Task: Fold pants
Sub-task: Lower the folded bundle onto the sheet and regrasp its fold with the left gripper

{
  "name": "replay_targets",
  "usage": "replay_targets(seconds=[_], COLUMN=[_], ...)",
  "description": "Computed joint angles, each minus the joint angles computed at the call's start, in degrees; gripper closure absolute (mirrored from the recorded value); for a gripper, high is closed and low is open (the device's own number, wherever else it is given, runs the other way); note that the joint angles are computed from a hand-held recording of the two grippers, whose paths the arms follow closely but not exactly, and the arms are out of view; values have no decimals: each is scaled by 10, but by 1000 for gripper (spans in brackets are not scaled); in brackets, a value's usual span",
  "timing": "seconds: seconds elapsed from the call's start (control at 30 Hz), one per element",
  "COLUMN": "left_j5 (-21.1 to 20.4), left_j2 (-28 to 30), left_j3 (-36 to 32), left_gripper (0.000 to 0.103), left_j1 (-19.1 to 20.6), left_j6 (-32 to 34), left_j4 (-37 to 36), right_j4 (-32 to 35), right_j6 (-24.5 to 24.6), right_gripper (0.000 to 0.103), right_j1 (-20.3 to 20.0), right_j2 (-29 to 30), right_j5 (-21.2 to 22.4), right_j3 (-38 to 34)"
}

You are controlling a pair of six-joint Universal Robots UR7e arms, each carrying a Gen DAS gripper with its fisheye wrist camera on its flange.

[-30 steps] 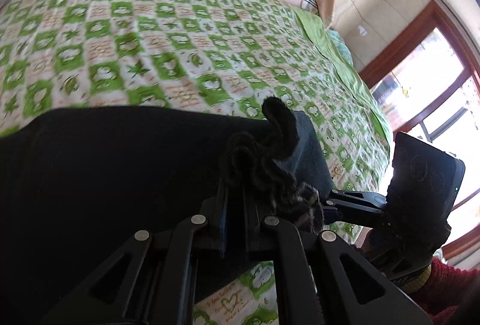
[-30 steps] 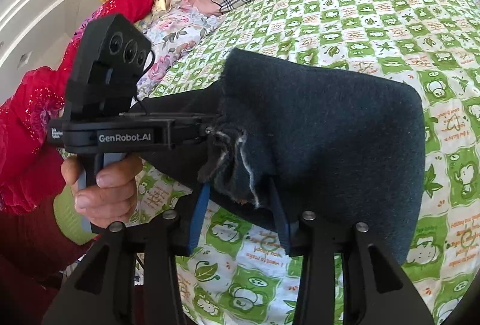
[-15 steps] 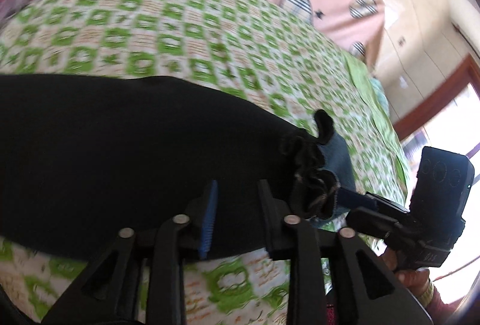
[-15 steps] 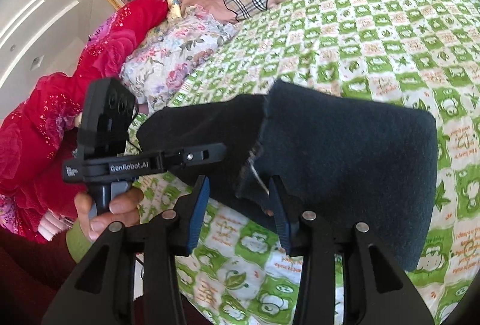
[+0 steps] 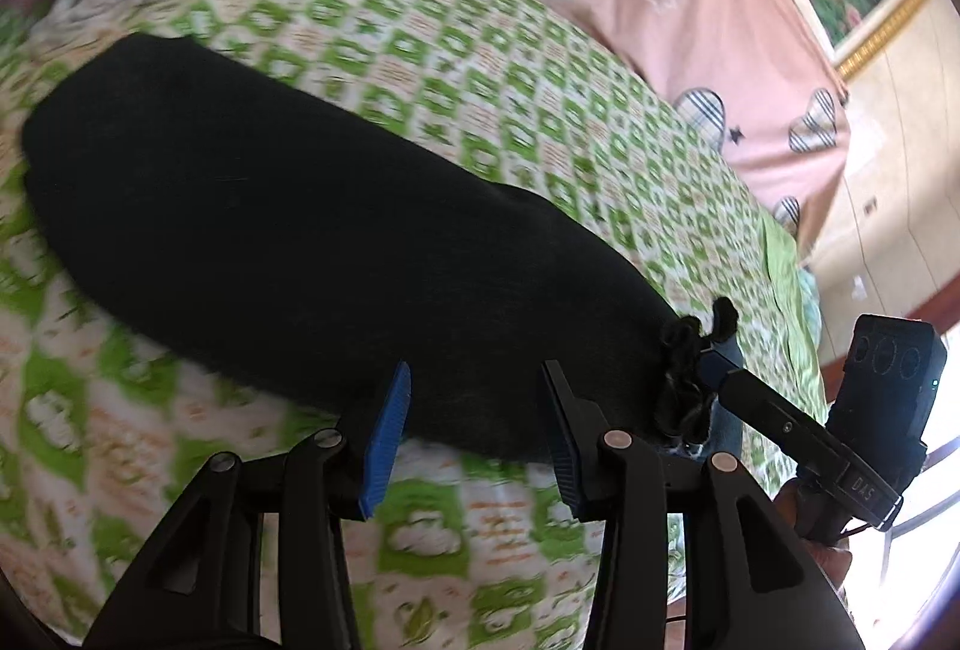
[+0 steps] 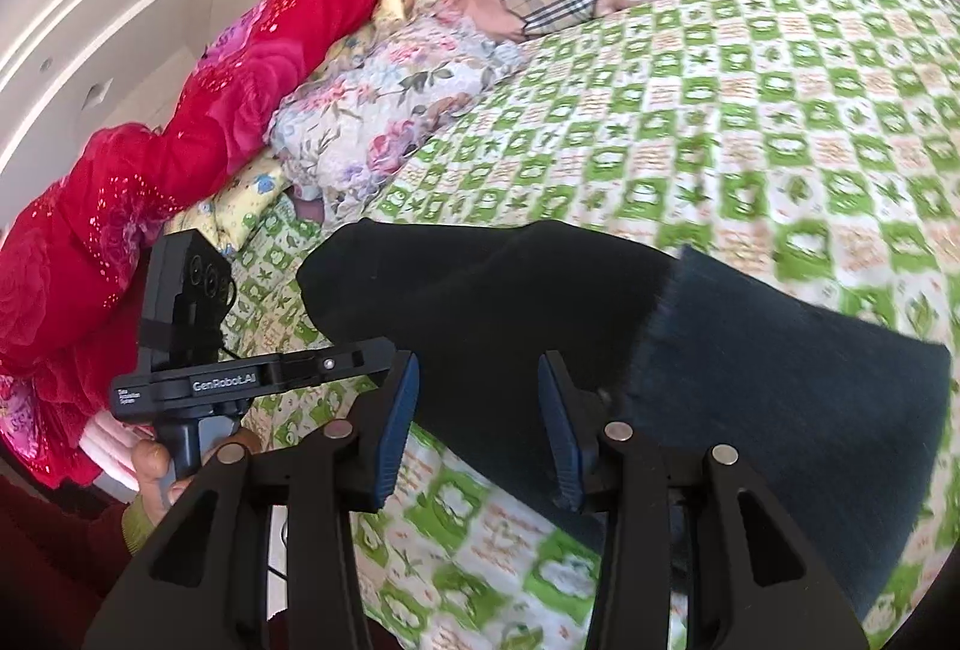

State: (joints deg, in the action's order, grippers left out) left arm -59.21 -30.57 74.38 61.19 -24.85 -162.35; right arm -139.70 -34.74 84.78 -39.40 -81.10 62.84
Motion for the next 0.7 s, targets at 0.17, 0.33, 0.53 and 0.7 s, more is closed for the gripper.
replay_targets(seconds=[0.17, 0.33, 0.53, 0.7], left_j5=[28, 67, 80, 85], left_j2=[-31, -49, -66, -75], left_j3=[49, 71, 88, 93], left_gripper=[54, 54, 51, 51], left_j1=[1, 4, 16, 25], left_j6=[-42, -79, -107, -134], left_j4=[-31, -32, -39, -31], right_j4=[30, 64, 120, 191], right_j6=[-17, -26, -38, -54], right_gripper=[51, 51, 51, 49], right_j1=[13, 24, 39, 57], right_j2=[30, 61, 111, 172], right_j5=[-12, -12, -25, -40], right_j3=[-40, -88, -173, -286])
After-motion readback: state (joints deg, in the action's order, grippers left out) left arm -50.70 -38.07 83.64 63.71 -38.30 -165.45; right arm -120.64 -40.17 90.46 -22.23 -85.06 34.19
